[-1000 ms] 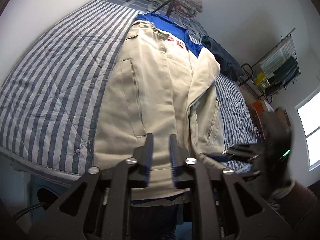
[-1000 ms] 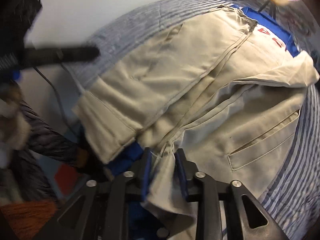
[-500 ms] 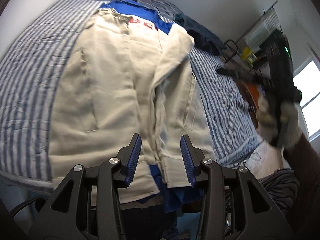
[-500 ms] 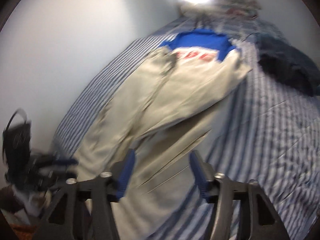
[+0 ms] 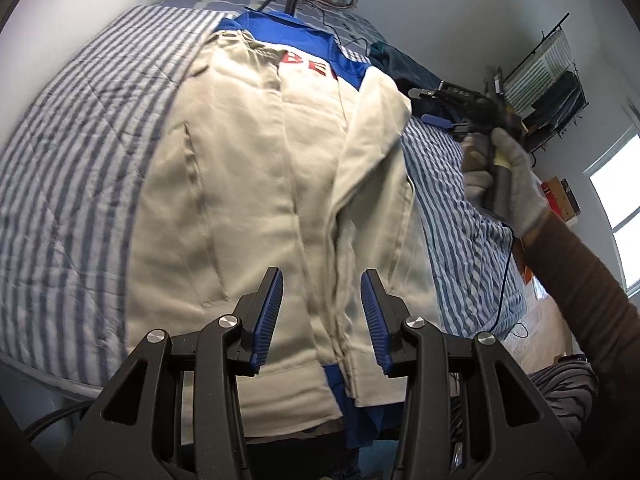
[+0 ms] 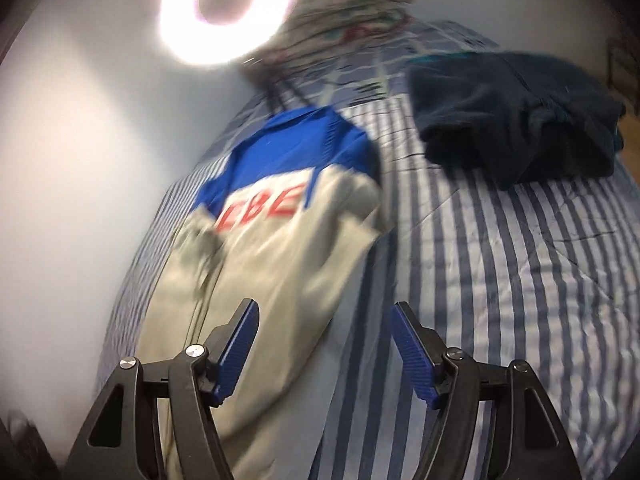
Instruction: Fold large clothes
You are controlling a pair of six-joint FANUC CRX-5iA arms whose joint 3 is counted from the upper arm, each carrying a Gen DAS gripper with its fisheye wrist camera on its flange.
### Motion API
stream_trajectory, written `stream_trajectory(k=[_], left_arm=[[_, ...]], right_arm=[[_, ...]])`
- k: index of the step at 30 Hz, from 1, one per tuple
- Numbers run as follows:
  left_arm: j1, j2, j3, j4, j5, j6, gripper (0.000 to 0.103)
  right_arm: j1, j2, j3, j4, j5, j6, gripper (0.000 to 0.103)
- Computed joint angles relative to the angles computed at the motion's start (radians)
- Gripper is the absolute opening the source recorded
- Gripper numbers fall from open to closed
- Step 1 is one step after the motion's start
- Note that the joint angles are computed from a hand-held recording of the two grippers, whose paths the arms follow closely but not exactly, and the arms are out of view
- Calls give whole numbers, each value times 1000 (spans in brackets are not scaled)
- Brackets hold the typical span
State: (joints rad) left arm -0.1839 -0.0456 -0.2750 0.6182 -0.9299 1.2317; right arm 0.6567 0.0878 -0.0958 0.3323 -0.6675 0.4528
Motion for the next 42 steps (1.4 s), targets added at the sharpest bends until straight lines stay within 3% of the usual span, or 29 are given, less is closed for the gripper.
stream_trajectory(k=[3,6,7,8,9,13,15,16,17,23,24,26,29,35,38,42], left_arm=[[21,11,43,-24,-17,-3,40],[38,20,68,-28,-9,-6,40],[45,20,69,-21,1,-7,40],[51,20,65,-11,7,-7,40],[58,19,57,10,12,-9,40],[71,15,38,53,4,-29,40],[70,10,37,48,-1,-33,40],[71,5,32,50,-1,-40,40],[71,1,31,47,0,-40,40],[82,-19,15,52,5,-55,40],[86,-19,11,58,3,-54,40],[93,-20,7,67,-3,-53,40],[98,-20,6,65,-4,-51,40],[95,0,13,72,-22,-38,40],[87,0,18,63,-16,-39,40],[84,3,21,63,-12,-39,40]], right_arm=[[-52,26,-1,-56,96,-14,71],[-89,58,39,-166,140,58,68],[-95,71,60,-196,143,84,63],[-101,83,85,-237,138,126,48],[-104,96,116,-279,123,171,41],[-91,139,231,-382,61,357,39],[-66,171,282,-327,-2,376,46],[-50,186,296,-266,-34,337,58],[-43,194,300,-230,-49,305,59],[-22,128,139,14,40,-4,59],[-25,108,97,58,62,-76,57],[-46,72,35,87,116,-166,42],[-67,49,-18,132,129,-265,41],[-62,103,83,-20,35,3,41],[-40,151,147,-12,2,83,41],[-13,244,284,-22,-117,221,41]])
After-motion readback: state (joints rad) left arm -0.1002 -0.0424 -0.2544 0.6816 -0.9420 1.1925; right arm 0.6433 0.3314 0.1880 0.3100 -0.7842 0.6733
